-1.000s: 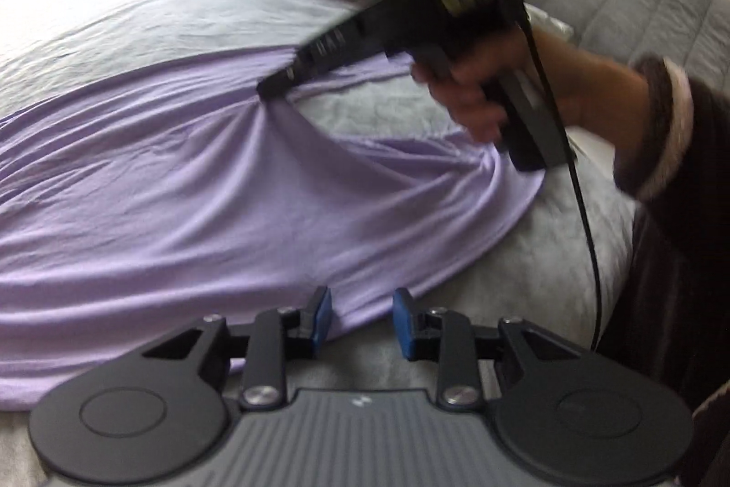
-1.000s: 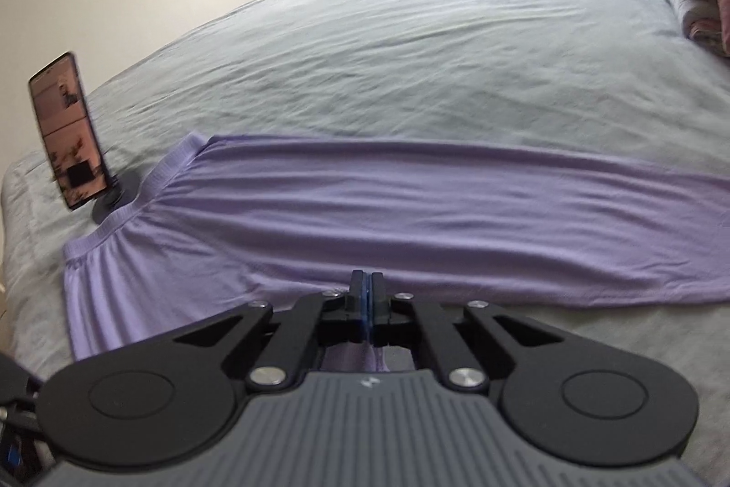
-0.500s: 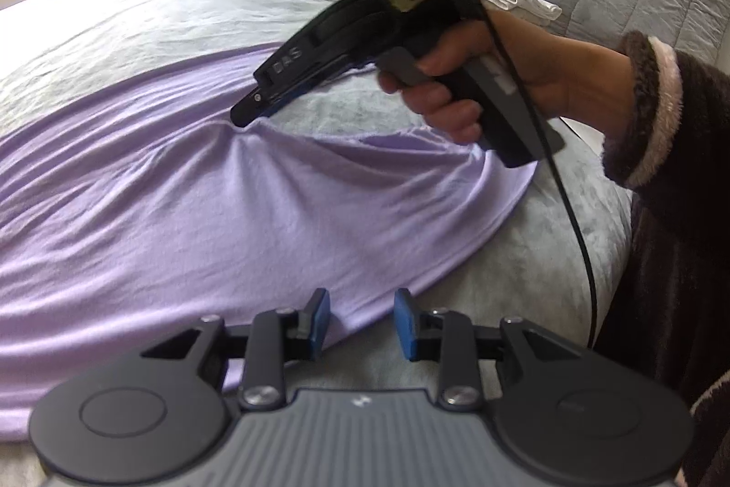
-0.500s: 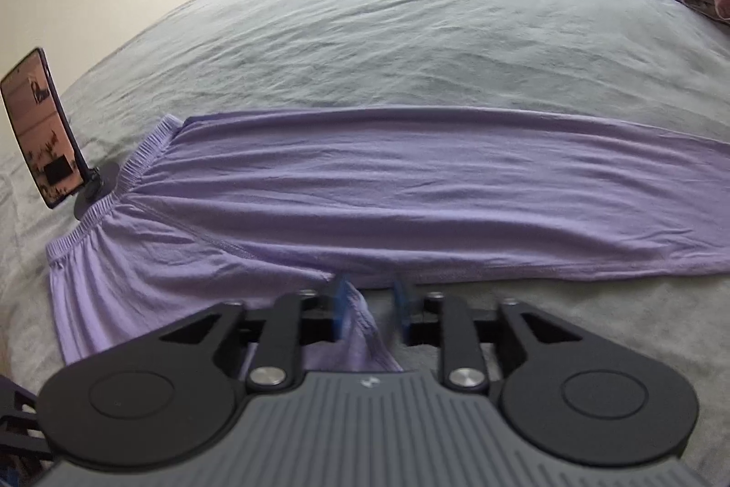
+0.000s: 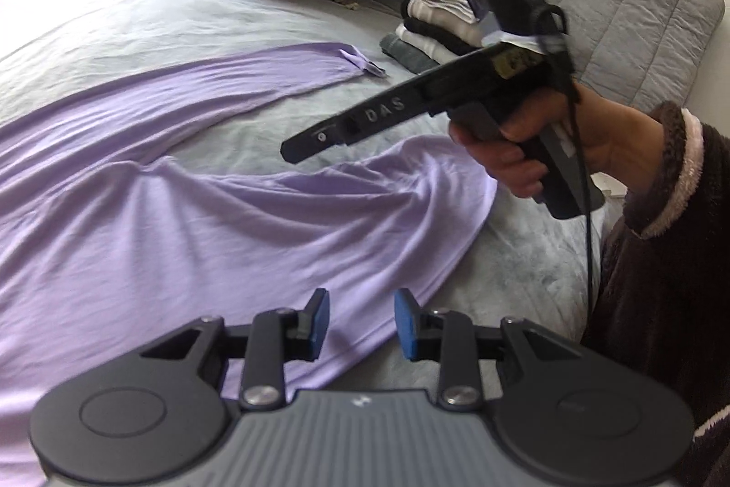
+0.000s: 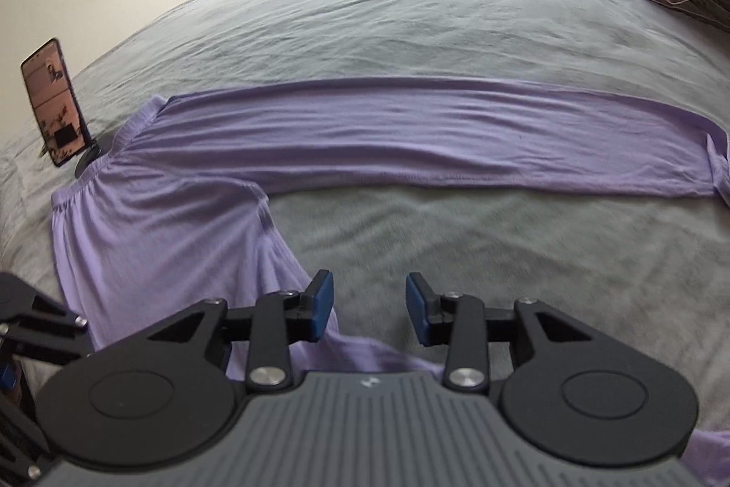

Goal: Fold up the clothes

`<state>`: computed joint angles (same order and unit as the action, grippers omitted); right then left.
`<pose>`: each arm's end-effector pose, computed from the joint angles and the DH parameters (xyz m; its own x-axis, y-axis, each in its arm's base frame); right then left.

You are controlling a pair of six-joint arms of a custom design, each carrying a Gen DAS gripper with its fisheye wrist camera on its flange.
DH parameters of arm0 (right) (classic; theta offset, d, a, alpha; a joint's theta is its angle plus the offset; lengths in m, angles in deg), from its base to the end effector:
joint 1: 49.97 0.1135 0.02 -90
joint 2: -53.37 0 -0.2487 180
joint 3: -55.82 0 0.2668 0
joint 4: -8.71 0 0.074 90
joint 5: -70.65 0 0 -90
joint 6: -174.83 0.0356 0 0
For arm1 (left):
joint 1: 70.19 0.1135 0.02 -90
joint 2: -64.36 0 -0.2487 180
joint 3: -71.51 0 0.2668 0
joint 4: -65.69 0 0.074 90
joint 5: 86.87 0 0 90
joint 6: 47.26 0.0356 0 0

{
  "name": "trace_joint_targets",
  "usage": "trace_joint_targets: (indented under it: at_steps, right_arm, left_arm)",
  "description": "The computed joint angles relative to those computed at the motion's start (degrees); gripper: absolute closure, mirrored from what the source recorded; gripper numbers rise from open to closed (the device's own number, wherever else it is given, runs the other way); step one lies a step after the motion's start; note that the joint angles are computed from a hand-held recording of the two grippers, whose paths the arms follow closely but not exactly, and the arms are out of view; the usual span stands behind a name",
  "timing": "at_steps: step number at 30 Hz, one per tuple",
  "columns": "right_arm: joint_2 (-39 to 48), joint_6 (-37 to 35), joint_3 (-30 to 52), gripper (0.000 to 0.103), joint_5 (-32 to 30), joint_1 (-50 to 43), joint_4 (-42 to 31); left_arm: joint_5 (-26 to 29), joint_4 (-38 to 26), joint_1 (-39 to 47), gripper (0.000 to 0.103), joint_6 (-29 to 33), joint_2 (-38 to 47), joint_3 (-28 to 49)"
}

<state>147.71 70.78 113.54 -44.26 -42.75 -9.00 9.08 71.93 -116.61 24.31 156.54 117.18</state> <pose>0.3106 0.0545 0.1160 -0.6950 -0.3100 -0.6487 -0.5426 0.8181 0.1904 0.2018 -0.2174 0.0977 -0.6678 0.2456 -0.7027 0.5944 0.7442 -0.3048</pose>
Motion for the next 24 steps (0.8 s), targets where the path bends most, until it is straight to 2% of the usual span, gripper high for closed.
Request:
trace_joint_targets:
  at_steps: [6,10,12,13,14,17,24]
  right_arm:
    - [-0.54,-2.99,-3.11,0.065,-5.24,-3.23,1.8]
    - [-0.03,-6.92,-3.35,0.071,-6.19,-3.31,1.65]
    - [0.11,-9.17,-3.24,0.083,-5.81,-2.6,1.3]
    - [0.24,-10.18,-3.22,0.095,-5.53,-2.11,1.16]
    - [0.35,-11.2,-3.34,0.098,-5.27,-1.63,1.22]
    - [-0.45,-13.38,-4.5,0.099,-3.2,0.36,2.79]
    - [-2.21,-7.38,-5.53,0.1,1.83,0.83,11.12]
  left_arm:
    - [0.88,-0.55,-1.75,0.072,0.59,5.51,4.99]
    - [1.72,-1.66,-2.19,0.07,1.72,7.12,6.66]
    - [1.97,-2.08,-2.31,0.069,2.44,7.6,7.19]
    - [2.15,-2.25,-2.34,0.069,2.73,7.64,7.27]
    - [2.49,-2.48,-2.31,0.069,3.01,7.66,7.39]
    - [3.46,-2.72,-2.31,0.069,3.78,7.55,7.27]
    - [3.51,-1.71,-3.18,0.069,4.55,6.67,5.61]
